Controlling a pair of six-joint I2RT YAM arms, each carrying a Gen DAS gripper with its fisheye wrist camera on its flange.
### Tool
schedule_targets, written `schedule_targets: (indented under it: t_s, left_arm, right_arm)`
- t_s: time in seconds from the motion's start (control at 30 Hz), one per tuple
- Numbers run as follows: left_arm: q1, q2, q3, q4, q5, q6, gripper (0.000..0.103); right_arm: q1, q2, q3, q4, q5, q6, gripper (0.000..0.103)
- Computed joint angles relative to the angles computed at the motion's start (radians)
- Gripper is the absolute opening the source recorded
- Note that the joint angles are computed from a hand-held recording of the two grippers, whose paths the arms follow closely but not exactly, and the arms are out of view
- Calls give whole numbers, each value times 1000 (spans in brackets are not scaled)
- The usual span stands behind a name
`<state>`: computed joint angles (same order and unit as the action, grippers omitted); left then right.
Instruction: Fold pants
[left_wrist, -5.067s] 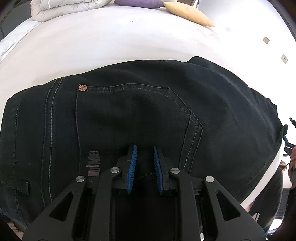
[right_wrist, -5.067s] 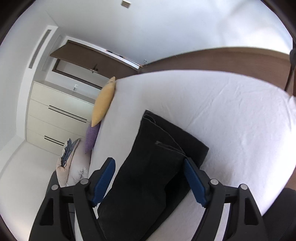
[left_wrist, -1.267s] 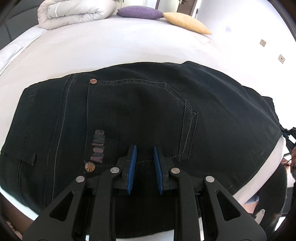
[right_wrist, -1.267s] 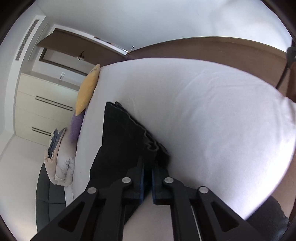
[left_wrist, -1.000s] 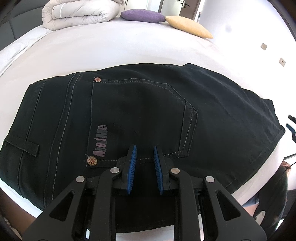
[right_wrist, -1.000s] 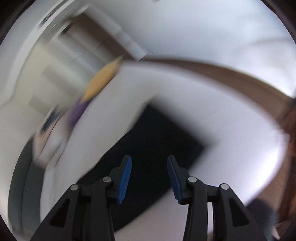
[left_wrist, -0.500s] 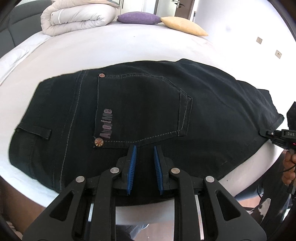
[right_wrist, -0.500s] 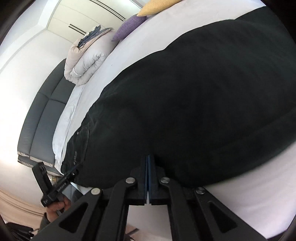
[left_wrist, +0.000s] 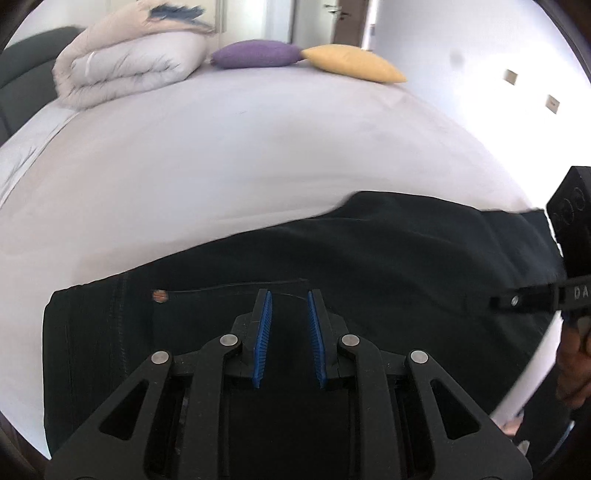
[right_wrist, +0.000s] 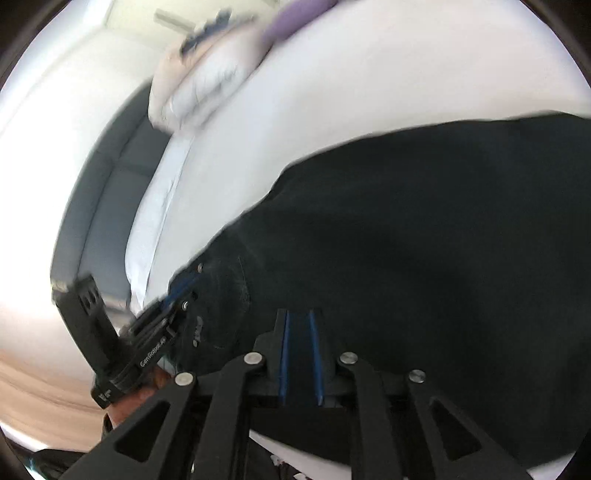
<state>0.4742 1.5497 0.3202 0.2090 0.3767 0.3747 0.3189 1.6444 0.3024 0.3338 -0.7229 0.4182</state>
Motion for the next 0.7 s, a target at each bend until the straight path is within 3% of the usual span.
schedule_targets:
  t_s: [0.13,0.23,0.3,0.5,0.6,0.63,0.7]
  left_arm:
    - [46,279,96,82,-19,5,19]
    - [58,324,29,239,6,19,19]
    - [48,360,9,318,2,12,19]
    - [88,418,5,381,73,7,19]
    - [206,361,-19,303,146,114,19]
    - [205,369,-22,319,144,112,19]
    - [204,372,-29,338,137,115,19]
  right_arm:
    - [44,325,193,148,-45,96,14]
    - [17,500,299,260,-76,141,0]
    - [19,569,344,353,-87,231,0]
    - [-97,551,381,373,60,265,0]
    - [-176,431,280,340,144,250,2]
    - [-194,380,223,366,124,249,8]
    - [-176,314,127,432,34,250,9]
